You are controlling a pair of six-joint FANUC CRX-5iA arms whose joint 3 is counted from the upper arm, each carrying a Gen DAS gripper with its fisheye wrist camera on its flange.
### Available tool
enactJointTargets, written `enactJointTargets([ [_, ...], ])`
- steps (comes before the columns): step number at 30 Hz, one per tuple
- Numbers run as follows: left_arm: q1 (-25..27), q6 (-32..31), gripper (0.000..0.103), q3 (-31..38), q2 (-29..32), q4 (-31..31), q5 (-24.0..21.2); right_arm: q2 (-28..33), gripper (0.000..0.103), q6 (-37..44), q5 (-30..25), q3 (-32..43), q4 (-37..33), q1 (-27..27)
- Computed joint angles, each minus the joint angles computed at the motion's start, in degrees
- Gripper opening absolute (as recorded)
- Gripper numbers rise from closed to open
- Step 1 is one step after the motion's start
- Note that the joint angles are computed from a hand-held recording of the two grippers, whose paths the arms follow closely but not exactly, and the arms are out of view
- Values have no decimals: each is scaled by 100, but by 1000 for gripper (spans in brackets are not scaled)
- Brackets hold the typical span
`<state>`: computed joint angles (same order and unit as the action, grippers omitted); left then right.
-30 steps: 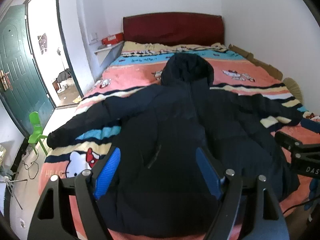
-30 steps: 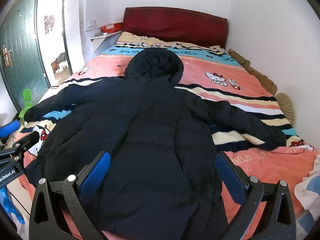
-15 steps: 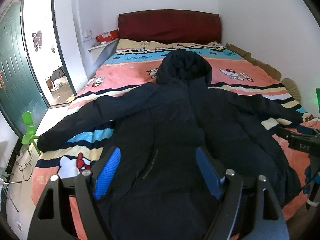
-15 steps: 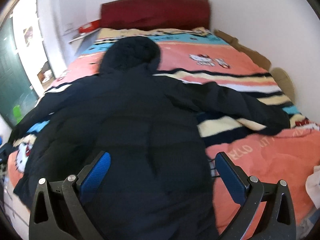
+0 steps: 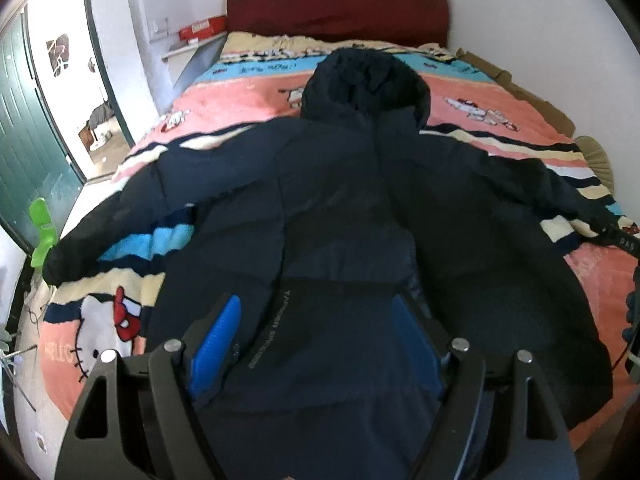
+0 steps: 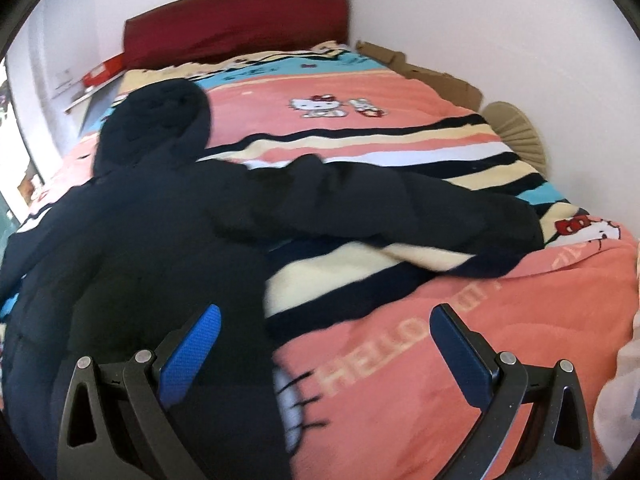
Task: Fold large clothes
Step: 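Reach the right gripper to the sleeve cuff nearest it and grasp it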
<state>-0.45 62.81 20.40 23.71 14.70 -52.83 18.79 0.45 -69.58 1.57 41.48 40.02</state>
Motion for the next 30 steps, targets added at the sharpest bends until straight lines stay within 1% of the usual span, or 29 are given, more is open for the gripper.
enactJointTargets([
  [10, -206, 240, 77, 456, 332, -354, -288, -43, 102, -28, 132, -314, 237, -490],
  [13, -276, 330, 77, 517, 358, -543, -296, -34, 102, -6, 172, -355, 274, -630],
  [19, -333, 396, 77, 637, 432, -723, -328, 36, 102, 78, 157, -387, 471, -979],
  [24, -346, 490, 77, 751, 510, -820, -418, 112, 102, 166, 151, -380, 510, -1529],
  [27, -342, 522, 77, 791, 534, -873, -452, 132, 102, 186, 1, -354, 450, -1864],
  [30, -337, 561, 77, 841, 568, -918, -499, 96, 102, 194, -74, -350, 198, -2238],
])
